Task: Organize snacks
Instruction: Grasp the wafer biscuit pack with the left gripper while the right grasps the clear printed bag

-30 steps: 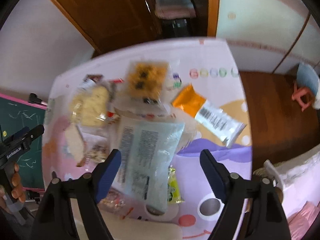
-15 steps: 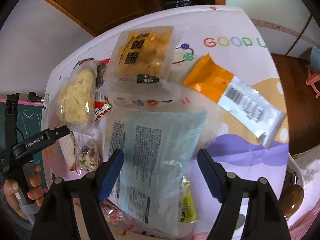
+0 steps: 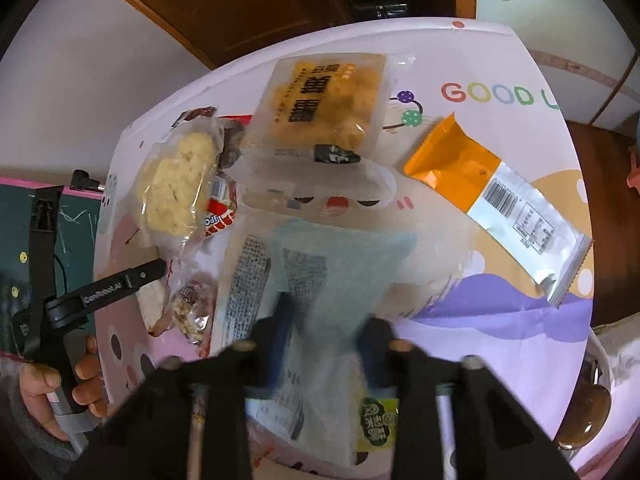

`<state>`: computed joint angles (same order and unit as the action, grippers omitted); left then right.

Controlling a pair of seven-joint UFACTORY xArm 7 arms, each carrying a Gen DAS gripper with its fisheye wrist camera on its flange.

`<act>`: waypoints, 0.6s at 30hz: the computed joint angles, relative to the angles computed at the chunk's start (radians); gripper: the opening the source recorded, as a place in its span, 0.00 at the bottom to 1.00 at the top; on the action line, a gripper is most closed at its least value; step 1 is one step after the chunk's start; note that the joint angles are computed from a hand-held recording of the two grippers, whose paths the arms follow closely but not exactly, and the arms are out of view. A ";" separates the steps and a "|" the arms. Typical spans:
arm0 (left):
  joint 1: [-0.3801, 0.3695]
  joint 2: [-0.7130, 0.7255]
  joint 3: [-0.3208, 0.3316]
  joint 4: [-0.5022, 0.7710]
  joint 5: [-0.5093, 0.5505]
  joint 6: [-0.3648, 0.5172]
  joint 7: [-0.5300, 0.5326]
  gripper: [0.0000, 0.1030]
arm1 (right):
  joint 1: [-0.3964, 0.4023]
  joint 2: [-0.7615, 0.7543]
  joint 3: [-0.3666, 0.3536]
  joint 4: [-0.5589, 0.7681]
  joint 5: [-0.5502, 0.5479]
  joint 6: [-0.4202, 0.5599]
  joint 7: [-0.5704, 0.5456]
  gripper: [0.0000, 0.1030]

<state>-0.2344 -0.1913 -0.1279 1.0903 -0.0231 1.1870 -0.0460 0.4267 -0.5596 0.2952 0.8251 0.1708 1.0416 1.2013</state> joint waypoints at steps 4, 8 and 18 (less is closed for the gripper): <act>-0.009 -0.038 -0.007 -0.040 0.017 -0.025 0.016 0.55 | -0.005 0.013 0.028 0.040 -0.044 0.037 0.014 0.14; 0.000 -0.099 0.004 -0.074 0.023 -0.042 0.043 0.55 | -0.006 0.000 0.044 0.074 -0.078 0.066 0.032 0.10; 0.026 -0.212 0.037 -0.028 -0.024 -0.037 0.132 0.46 | -0.026 0.047 0.122 0.291 -0.217 0.259 0.038 0.07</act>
<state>-0.2083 -0.4037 -0.0908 1.0627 -0.0469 1.1502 0.0858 0.4007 -0.5131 0.4169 1.1159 -0.0463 1.3008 1.2392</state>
